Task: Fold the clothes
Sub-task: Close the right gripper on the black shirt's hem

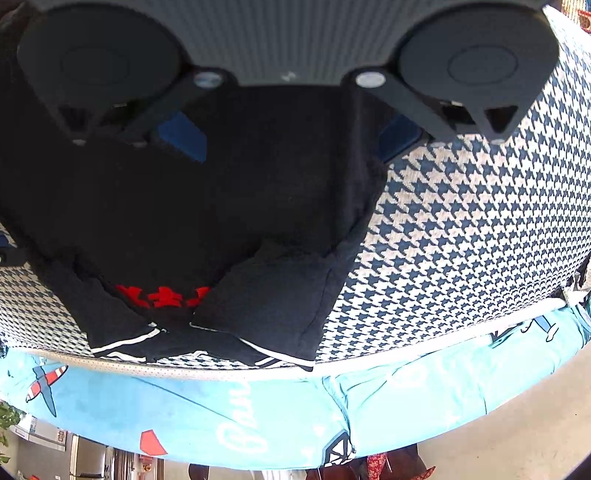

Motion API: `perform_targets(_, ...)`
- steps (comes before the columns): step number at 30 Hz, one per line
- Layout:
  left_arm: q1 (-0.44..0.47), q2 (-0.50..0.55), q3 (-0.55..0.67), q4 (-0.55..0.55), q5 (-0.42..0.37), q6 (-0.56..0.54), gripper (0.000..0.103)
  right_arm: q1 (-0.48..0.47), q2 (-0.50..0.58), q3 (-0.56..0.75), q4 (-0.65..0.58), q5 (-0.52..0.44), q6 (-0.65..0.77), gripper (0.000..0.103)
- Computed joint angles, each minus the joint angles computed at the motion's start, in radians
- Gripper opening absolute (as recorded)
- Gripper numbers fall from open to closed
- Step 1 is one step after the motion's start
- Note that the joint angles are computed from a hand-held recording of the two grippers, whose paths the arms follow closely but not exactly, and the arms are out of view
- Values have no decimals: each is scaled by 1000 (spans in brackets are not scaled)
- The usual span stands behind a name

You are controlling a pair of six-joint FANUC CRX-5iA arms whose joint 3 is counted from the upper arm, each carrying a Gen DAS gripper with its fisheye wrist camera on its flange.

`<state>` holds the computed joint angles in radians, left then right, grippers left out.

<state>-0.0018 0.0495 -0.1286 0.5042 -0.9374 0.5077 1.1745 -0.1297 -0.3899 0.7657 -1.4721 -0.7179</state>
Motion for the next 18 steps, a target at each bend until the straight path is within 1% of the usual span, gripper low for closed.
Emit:
perform_targets(5, -2, 37, 49, -17, -25, 0, 103, -36, -22, -35, 28, 34, -32, 52)
perform_targets(13, -14, 99, 137, -8, -58, 60, 103, -114, -51, -92, 46, 119, -54, 53)
perform_targets(17, -9, 111, 163, -9, -91, 89, 103, -138, -89, -145, 74, 167, -119, 55)
perform_targets(18, -8, 112, 165, -11, -95, 94, 103, -143, -100, -159, 86, 181, -141, 57)
